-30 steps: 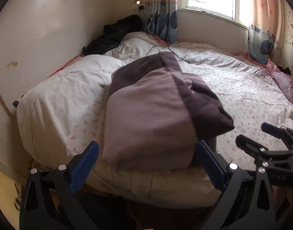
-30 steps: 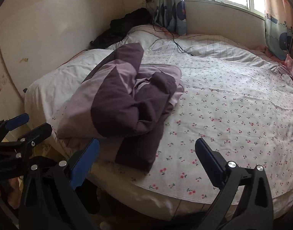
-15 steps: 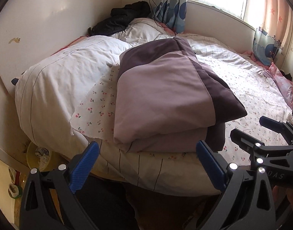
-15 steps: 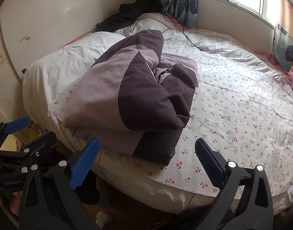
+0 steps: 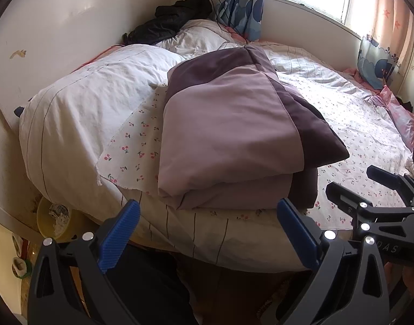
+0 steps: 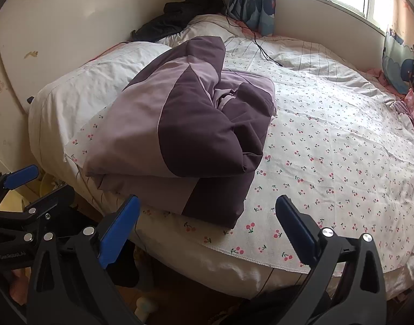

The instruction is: Fold large clothes

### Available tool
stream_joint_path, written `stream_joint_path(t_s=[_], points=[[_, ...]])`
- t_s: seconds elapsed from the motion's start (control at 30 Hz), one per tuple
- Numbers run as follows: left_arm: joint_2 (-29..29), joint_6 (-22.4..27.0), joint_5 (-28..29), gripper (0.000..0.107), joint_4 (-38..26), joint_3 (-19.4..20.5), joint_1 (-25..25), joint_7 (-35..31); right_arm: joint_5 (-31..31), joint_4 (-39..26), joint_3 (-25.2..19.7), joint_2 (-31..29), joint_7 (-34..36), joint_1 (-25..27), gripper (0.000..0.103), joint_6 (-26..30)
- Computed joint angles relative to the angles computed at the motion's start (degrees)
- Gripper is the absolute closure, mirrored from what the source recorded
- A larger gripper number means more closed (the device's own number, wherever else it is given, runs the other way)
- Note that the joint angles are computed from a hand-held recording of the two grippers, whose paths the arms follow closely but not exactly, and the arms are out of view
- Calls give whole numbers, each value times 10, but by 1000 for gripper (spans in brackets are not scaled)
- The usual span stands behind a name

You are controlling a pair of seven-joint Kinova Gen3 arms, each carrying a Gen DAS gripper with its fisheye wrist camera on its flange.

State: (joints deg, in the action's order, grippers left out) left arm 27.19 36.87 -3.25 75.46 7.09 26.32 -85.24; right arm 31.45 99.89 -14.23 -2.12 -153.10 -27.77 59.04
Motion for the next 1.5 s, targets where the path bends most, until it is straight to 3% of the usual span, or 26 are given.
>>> stream_joint_path(t_s=[1.03,1.2,1.3,1.5], points=[[24,35,-11,10,-34,-5,11,4,-33,21,11,7,9,12,6,-31],[40,59,21,10,-56,11,-9,-12,-38,25,15,10,13,14,6,-41],[40,43,64,10,-46,28,-36,-31,-42,28,16,12,15,15,6,-49],[31,27,33,11,-36,-4,-6,-10,-39,33,14,6,9,13,6,-50]])
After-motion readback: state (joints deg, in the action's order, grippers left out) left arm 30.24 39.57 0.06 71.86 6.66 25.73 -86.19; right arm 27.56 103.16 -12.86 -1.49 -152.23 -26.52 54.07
